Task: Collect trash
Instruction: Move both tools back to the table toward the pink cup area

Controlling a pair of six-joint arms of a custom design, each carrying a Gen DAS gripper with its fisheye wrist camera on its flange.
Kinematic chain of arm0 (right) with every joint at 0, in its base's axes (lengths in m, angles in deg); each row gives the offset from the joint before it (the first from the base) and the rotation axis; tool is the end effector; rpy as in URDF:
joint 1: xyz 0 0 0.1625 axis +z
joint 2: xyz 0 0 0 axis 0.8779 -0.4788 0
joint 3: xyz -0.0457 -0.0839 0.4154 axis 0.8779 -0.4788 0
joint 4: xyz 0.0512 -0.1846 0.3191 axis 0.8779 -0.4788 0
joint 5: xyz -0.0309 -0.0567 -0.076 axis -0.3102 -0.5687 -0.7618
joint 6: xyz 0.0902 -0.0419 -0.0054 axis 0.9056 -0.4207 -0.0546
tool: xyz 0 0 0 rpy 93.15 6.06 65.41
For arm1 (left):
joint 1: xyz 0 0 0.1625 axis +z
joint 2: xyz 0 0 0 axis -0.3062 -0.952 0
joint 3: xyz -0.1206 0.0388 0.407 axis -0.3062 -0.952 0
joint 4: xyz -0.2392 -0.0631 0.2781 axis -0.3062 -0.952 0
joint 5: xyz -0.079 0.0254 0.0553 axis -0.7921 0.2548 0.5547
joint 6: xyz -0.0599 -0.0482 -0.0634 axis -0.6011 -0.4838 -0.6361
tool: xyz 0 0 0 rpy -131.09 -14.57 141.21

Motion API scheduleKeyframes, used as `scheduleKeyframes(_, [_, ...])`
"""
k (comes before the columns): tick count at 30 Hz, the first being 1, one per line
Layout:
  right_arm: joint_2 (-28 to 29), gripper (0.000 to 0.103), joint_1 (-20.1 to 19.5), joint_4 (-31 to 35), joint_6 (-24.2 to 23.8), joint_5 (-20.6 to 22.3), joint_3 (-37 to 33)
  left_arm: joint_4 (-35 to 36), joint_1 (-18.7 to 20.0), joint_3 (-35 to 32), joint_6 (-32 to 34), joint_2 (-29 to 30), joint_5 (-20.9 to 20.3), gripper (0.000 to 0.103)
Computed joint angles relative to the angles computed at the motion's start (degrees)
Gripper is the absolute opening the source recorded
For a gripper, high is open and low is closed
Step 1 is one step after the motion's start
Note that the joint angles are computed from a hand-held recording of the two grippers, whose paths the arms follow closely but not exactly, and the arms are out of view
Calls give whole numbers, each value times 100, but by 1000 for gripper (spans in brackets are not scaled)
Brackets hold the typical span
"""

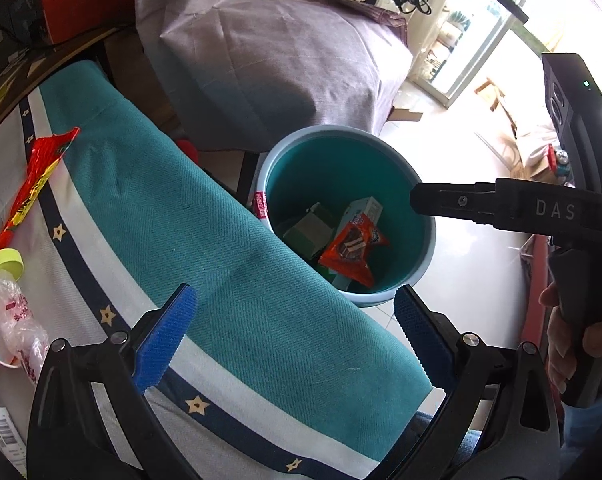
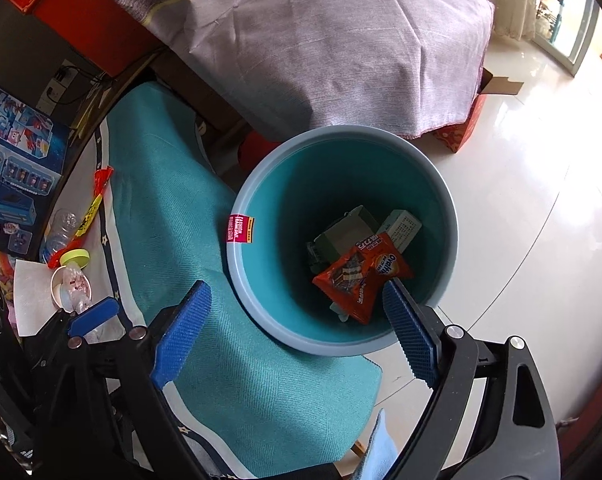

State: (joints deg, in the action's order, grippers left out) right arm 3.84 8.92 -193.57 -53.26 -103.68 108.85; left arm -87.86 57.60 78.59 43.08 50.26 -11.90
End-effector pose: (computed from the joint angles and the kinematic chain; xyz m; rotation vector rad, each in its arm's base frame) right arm -0.0722 -0.5039 0.2915 -0.1334 -2.6084 0.5475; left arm -0.3208 -0.5018 -0.1112 0.7340 2.5530 -0.2457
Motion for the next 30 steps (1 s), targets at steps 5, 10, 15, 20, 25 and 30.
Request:
scheduleKeyframes(5, [24, 84, 260, -135, -5, -78, 212, -292, -73, 561, -171, -362, 165, 99])
scheduleKeyframes(10, [124, 84, 546, -228, 25, -186, 387, -591, -115, 1221, -427, -783, 385, 99])
scheduleKeyframes(15, [332, 84, 875, -274, 72, -336, 503, -862, -150, 1960, -797, -1265, 624, 99])
scheduleKeyframes(20, [633, 84, 1233, -276, 128, -482, 549, -1071, -153, 2695, -1225, -1804, 933, 99])
scheduleKeyframes(25, [994, 84, 1630, -141, 243, -618, 485, -1228, -162, 3418, -1706, -2387, 1265, 99])
scheduleKeyframes(30, [1416, 84, 2210, -51, 233, -853, 314, -1296, -150, 4060, -2154, -3037, 1542, 99])
